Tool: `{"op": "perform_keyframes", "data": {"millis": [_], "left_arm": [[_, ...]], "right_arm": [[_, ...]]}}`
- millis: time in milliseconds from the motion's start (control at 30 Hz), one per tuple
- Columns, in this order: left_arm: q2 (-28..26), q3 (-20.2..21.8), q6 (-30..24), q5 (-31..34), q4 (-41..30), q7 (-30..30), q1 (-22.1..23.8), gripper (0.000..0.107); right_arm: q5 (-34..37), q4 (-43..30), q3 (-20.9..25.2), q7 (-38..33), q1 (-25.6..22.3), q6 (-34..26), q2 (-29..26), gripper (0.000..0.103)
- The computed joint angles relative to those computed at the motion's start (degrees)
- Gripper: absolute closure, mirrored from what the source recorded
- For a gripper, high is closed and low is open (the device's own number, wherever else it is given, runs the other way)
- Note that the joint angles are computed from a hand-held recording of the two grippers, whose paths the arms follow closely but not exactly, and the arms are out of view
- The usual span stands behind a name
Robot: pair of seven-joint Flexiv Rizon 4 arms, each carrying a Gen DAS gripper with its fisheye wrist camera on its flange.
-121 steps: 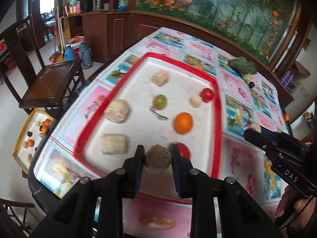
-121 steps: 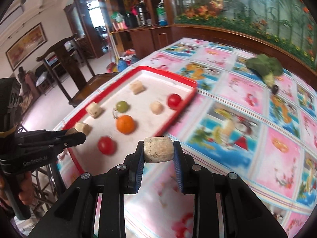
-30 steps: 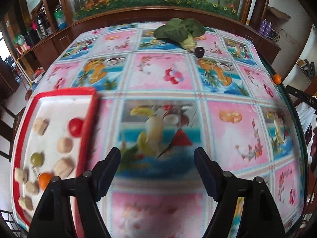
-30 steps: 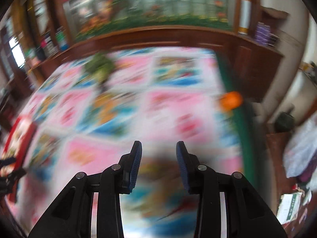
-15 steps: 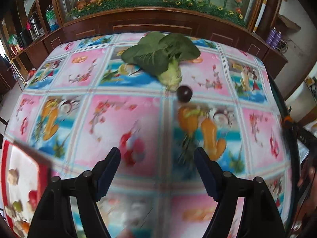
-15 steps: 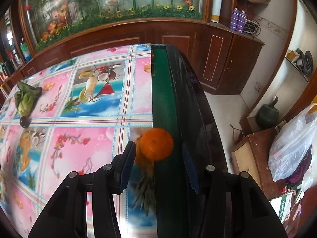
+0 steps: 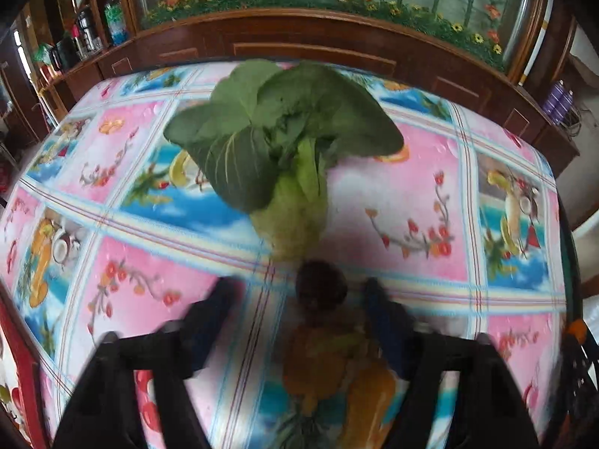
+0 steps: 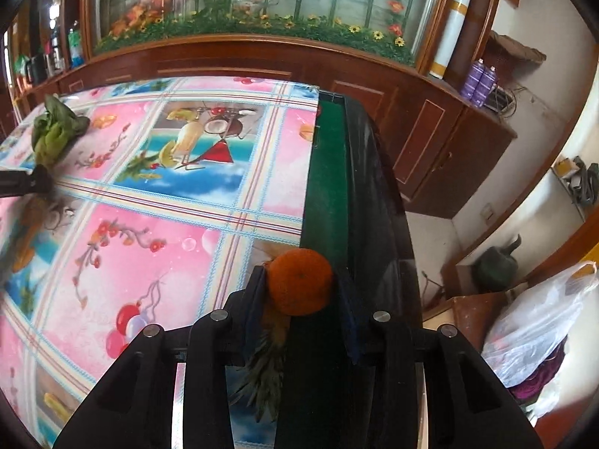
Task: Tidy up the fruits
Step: 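Grasp the orange with the right gripper while the left grasps the dark plum, then carry the orange and dark plum over the red-rimmed tray with both grippers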
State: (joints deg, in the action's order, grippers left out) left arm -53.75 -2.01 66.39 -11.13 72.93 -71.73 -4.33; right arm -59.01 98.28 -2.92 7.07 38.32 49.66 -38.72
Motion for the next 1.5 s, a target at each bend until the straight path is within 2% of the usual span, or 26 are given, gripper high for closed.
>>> {"op": "perform_keyframes", "data": {"millis": [33, 67, 100, 233, 400, 533, 667, 833, 900, 1033, 1267, 1500], "left_arm": [[0.2, -1.0, 1.2, 0.0, 0.7, 1.3, 0.6, 0.061], [0.6, -3.3, 1.8, -0.7, 1.9, 3.8, 2.1, 0.069], [1.3, -6.2, 1.6, -2.3, 3.5, 7.3, 4.0, 0.081], [4.0, -11.0, 0.5, -6.9, 8.6, 14.0, 8.2, 0.082], [9.9, -19.0, 0.5, -15.4, 20.3, 26.6, 17.3, 0.082], [15.9, -22.6, 0.4, -21.6, 29.9, 36.2, 23.4, 0.082], [21.1, -22.4, 0.6, -26.4, 36.9, 42.6, 25.7, 0.081], [27.3, -22.6, 4.3, -34.5, 46.8, 54.3, 27.9, 0.081], [29.3, -21.9, 2.0, -37.5, 49.0, 57.4, 28.8, 0.081], [32.0, -18.9, -2.7, -41.3, 51.6, 60.2, 29.3, 0.081], [35.0, -12.9, -3.6, -46.1, 54.2, 64.1, 27.2, 0.081], [35.4, -6.6, -7.0, -48.2, 52.9, 66.5, 25.4, 0.081]], "right_arm": [[-0.2, 0.0, 0.0, -0.1, 0.1, 0.0, 0.0, 0.068], [-0.5, 0.1, 0.0, -0.1, 0.1, 0.2, 0.1, 0.068], [-0.6, 0.0, 0.0, -0.2, 0.2, 0.2, 0.1, 0.068], [-1.6, 0.3, 0.2, 1.1, 0.7, 1.2, 0.7, 0.068], [-4.4, 0.9, 0.5, 4.6, 2.0, 3.6, 1.9, 0.068], [-5.5, -0.3, 1.4, 4.8, 3.5, 4.2, 1.8, 0.068], [-4.4, -3.5, 2.6, 2.2, 5.9, 4.0, -0.1, 0.068], [-3.0, -6.5, 2.4, 2.5, 9.1, 6.6, -2.4, 0.068], [-1.7, -7.7, 2.4, 2.5, 10.4, 7.2, -3.5, 0.068], [1.6, -10.9, 2.4, 2.4, 13.4, 7.8, -5.9, 0.068], [5.6, -15.2, 0.6, 7.3, 18.0, 8.9, -9.0, 0.068], [11.7, -24.7, 1.4, 1.8, 20.4, 4.1, -13.9, 0.068]]}}
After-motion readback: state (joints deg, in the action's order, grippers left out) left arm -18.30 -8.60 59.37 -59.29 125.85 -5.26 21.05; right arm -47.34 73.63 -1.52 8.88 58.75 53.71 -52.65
